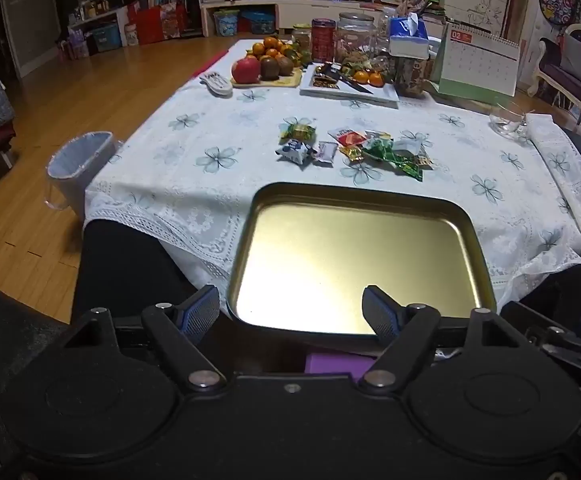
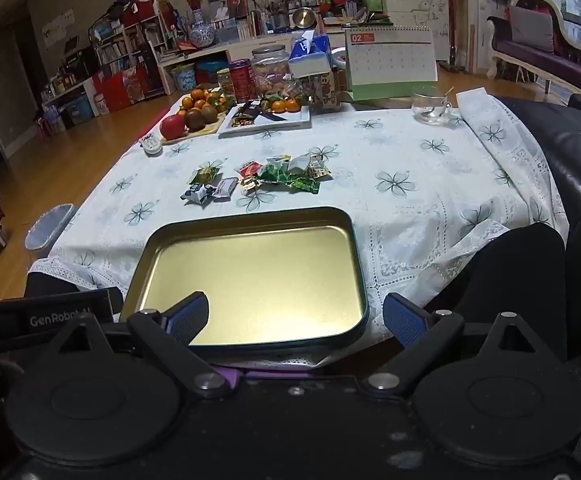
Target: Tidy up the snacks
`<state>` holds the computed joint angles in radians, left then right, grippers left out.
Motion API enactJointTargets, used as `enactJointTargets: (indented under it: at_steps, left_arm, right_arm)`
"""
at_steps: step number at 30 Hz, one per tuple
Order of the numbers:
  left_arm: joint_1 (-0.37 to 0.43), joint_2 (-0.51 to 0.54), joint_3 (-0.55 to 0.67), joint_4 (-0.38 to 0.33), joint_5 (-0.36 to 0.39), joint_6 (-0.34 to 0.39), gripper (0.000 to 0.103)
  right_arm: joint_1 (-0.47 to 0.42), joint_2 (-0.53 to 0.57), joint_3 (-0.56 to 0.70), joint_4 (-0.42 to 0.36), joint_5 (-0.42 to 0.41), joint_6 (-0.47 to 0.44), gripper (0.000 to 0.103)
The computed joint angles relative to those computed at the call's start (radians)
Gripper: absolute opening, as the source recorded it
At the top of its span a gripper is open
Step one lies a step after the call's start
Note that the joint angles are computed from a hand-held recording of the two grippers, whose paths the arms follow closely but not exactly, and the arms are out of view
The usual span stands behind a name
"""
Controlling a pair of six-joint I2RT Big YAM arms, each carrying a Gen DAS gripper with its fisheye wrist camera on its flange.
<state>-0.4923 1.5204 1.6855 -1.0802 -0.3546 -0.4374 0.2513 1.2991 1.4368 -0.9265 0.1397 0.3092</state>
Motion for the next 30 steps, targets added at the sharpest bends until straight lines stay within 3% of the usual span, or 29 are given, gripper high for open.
enactJointTargets:
  at_steps: [2,4,7,11,23,30]
  left_arm:
    - [-0.008,-0.001,0.000,-0.012,-0.014,-0.014,0.078]
    - [0.010,0.004,-0.007,-0.018,0.018,-0.009,0.078]
    - [-0.007,0.021,0.022,-0.057,-0.033,-0.010,0.078]
    - [-0.014,0.013,0.014,-0.056,-0.064,-0.003,0.078]
    - [0.004,0.017,0.022,-0.074,0.005,-0.019,0.078]
    - [-0.001,0.010,0.017,-0.069,-0.005,-0.019,0.077]
  right_arm:
    - [-0.001,0.004,0.009,-0.018,-0.001,0.001,0.099]
    - [-0.002,-0.001,0.005,-0.012,-0.001,0.004,0.099]
    - [0.014,0.013,0.018,-0.033,0.016,0.005,0.099]
    - [0.000,0.027,0.027,-0.042,-0.011,0.004,0.099]
    - [-0.004,0.024,0.025,-0.039,-0.022,-0.006,0.099]
    - [-0.006,0.026,0.029,-0.044,-0.028,-0.008,0.099]
